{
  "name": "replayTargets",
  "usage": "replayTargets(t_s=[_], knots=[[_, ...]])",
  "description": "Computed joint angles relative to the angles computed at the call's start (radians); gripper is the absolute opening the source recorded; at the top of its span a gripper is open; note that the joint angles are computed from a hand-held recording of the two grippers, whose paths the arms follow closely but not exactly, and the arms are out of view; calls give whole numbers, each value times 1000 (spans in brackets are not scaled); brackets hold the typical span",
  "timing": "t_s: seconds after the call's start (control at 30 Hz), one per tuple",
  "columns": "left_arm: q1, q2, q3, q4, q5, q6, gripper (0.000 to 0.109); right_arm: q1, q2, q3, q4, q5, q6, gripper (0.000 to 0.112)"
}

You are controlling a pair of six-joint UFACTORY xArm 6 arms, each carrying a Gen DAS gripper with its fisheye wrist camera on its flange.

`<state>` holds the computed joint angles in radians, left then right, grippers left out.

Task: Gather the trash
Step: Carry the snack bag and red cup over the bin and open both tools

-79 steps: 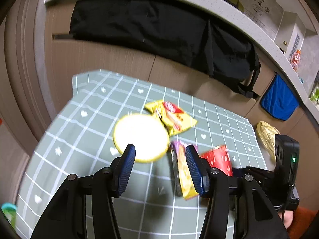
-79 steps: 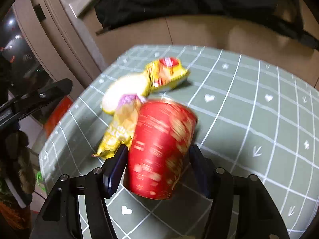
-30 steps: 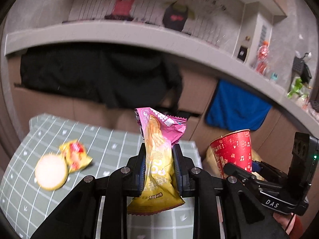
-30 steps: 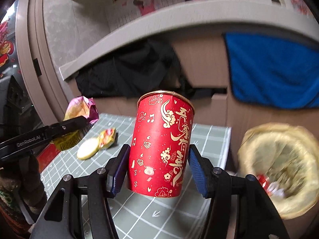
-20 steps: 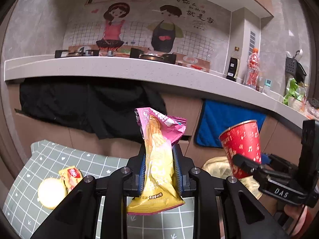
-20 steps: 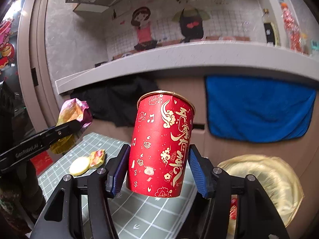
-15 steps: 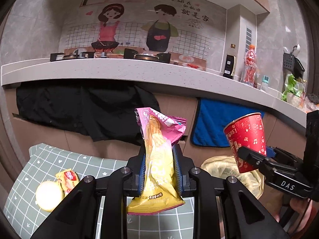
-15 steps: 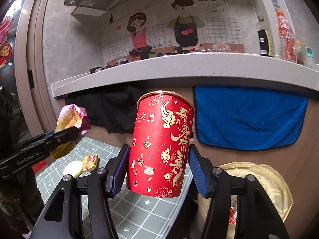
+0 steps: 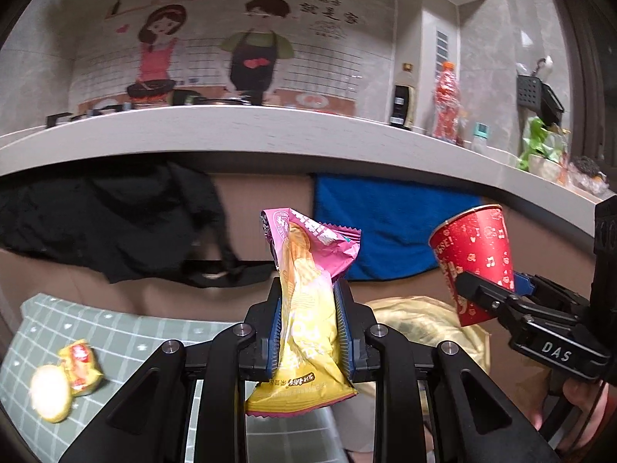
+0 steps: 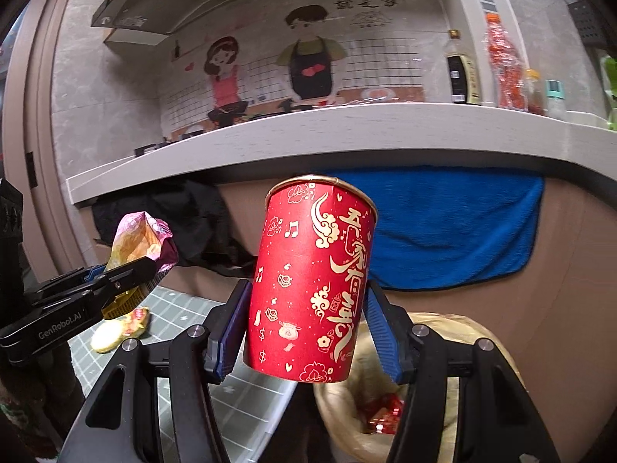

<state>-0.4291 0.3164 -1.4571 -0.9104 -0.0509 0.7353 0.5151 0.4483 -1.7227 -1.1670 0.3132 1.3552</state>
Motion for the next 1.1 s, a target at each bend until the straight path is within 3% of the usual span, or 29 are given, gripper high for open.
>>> replayTargets(t_s=[0.1, 0.37, 0.57, 0.7, 1.1], knots=[[-33, 45, -67, -98, 15, 99, 26, -18, -38, 50, -44, 8, 50, 55], [-87, 170, -194, -8, 56, 43, 26, -65, -117, 159, -134, 32, 164, 55], [-84, 254, -271, 207, 112, -171, 26, -97, -129, 191, -141, 32, 187, 55], [-80, 293, -306, 291, 132, -248, 26, -125, -121, 206, -122, 9, 198, 55], [-74, 407, -443, 412, 213, -376, 26, -171, -61, 195, -45, -36, 151, 55]])
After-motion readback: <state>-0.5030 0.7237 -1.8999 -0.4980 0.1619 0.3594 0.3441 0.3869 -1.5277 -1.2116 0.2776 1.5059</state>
